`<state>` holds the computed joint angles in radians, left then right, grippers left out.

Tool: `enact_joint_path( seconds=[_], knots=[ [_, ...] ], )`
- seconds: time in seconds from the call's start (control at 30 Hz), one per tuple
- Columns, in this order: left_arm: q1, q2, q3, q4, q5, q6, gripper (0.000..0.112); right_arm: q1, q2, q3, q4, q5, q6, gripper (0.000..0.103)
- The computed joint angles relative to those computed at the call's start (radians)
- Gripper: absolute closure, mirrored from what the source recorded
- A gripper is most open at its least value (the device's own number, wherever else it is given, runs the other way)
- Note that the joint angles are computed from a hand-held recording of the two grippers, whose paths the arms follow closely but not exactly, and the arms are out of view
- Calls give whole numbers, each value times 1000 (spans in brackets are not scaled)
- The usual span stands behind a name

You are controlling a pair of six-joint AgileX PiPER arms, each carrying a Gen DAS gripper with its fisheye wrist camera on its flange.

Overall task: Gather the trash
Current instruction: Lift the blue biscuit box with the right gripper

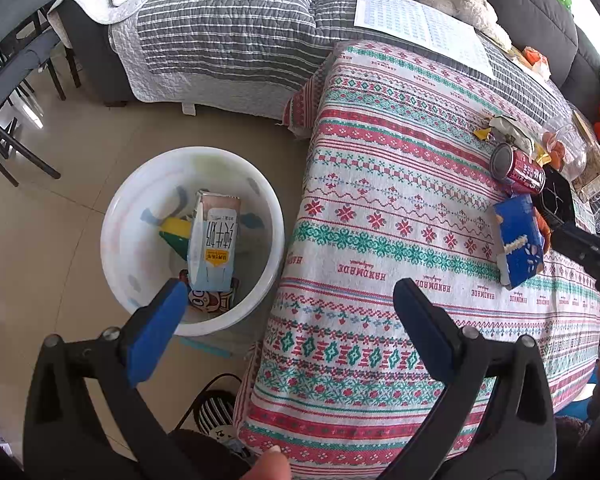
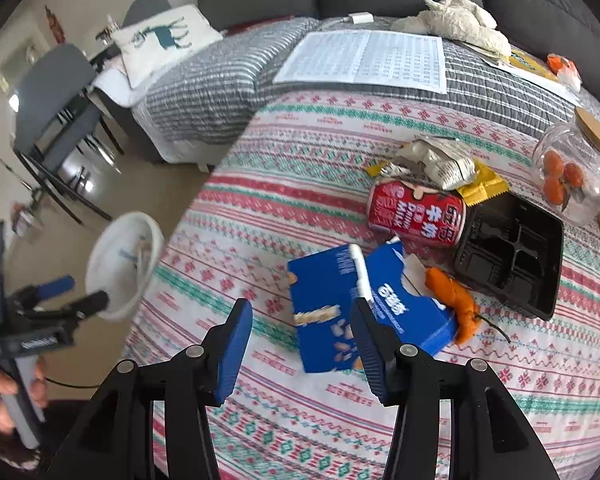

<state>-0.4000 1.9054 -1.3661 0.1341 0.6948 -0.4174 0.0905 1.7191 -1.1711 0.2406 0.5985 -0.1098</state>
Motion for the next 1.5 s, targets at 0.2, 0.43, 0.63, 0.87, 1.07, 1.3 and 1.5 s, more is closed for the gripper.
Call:
enact_joint_path(
  seconds=[0.2,0.43,0.63,0.87,1.07,1.3,1.5],
  knots=[
    [-9,5,-4,9,5,-7,10,-20,96,-51,-95,46,122,51],
    [-25,11,-2,-23,-11,34,10,-14,189,-104,-130,75,148,50],
    [-58,29,-15,-66,-18,111,10,-41,209,-115,-83,72,100,65],
    [-73,54,-46,-68,-2,109,10,-108,140,-61,148,91,-144,89],
    [-88,63,-55,-59,0,89,10,-102,172,-55,161,89,-129,53],
    [-103,82,-70,-34,12,61,10,-77,250,-112,138,106,-54,37],
    [-98,84,-70,-20,14,49,10,6,277,-156,-56,102,102,40]
  ],
)
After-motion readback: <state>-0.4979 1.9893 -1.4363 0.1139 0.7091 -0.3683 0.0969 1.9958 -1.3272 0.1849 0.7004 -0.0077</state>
